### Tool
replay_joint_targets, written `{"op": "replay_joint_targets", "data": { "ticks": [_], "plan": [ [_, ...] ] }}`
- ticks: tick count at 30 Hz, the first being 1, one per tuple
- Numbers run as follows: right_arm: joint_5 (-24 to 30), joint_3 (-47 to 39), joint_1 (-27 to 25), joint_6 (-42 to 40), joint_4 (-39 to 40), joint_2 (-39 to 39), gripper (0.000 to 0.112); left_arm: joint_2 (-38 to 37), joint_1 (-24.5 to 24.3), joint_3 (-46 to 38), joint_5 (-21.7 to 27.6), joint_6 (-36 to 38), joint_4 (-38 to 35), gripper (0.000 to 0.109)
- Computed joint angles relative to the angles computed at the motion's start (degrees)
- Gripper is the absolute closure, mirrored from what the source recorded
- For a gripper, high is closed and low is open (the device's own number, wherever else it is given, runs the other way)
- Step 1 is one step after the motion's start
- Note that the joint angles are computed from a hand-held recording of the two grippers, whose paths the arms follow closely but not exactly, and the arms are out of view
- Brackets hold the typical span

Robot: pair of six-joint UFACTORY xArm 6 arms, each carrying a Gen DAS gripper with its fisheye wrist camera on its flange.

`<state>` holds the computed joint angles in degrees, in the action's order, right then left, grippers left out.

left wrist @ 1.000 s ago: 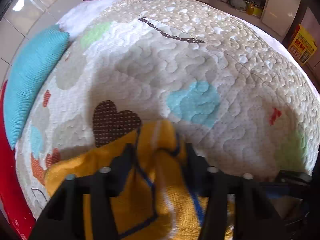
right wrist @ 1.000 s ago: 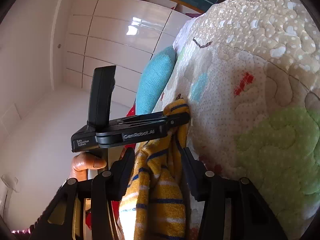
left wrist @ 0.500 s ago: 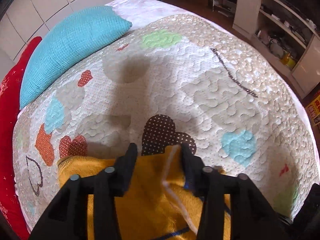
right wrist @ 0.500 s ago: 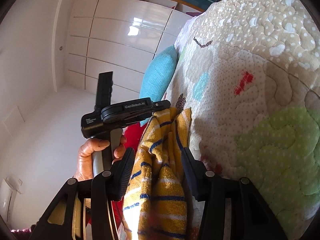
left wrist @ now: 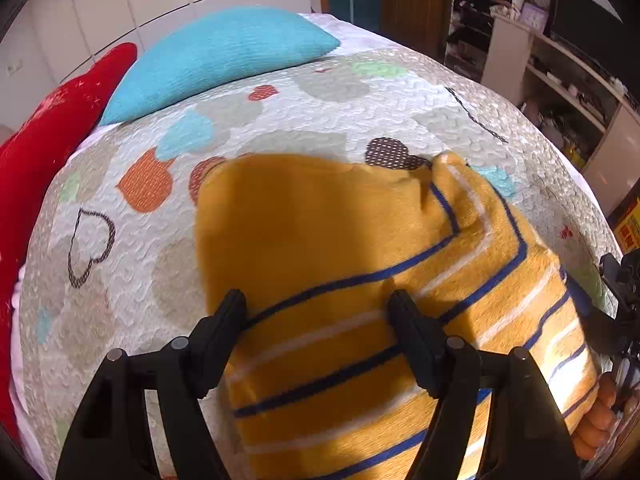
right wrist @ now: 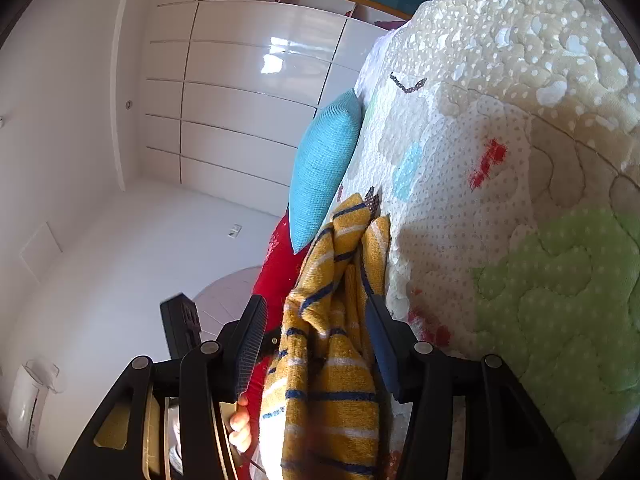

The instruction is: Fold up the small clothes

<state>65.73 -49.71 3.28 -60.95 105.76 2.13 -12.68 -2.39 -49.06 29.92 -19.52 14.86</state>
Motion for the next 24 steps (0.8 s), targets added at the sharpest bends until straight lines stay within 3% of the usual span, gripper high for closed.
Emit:
{"op": "replay_joint_targets", "data": {
  "ticks": [2, 5, 9, 15, 19, 21, 22, 24],
  "plan": [
    [0.0, -0.2, 0.0, -0.1, 0.0, 0.3, 0.057, -3.9, 1.9, 4.1, -0.9, -1.1, -1.8, 0.020],
    [0.2, -0.3, 0.0, -0.1, 0.0, 0.4, 0.057, -10.7, 3.4, 11.4, -3.1, 3.9, -11.3, 0.019],
    [0.4, -0.5, -0.2, -0.2, 0.1, 0.8, 0.057, -19.5, 3.6, 18.9, -3.7, 6.0, -16.0, 0.019],
    [-2.0, -1.1, 1.0, 0.3, -0.8, 0.5, 0.057, -37.9, 4.1, 27.2, 5.7, 4.5, -22.2, 0.019],
    [-5.2, -1.7, 2.6, 1.1, -2.0, 0.0, 0.058, -53.4, 4.4, 32.6, 11.6, -2.4, -18.3, 0.019],
    [-6.8, -2.5, 3.5, 2.5, -3.5, 0.0, 0.058, -60.4, 3.9, 34.1, 14.5, -6.6, -12.9, 0.018],
    [-7.7, -3.7, 3.8, 5.2, -6.7, 0.3, 0.061, -63.5, 3.2, 34.7, 15.7, -9.1, -9.0, 0.014],
    [-16.6, -6.2, 7.5, 15.3, -18.4, -0.8, 0.068, -69.7, 0.5, 35.8, 18.6, -15.2, 1.1, 0.008]
  ]
}}
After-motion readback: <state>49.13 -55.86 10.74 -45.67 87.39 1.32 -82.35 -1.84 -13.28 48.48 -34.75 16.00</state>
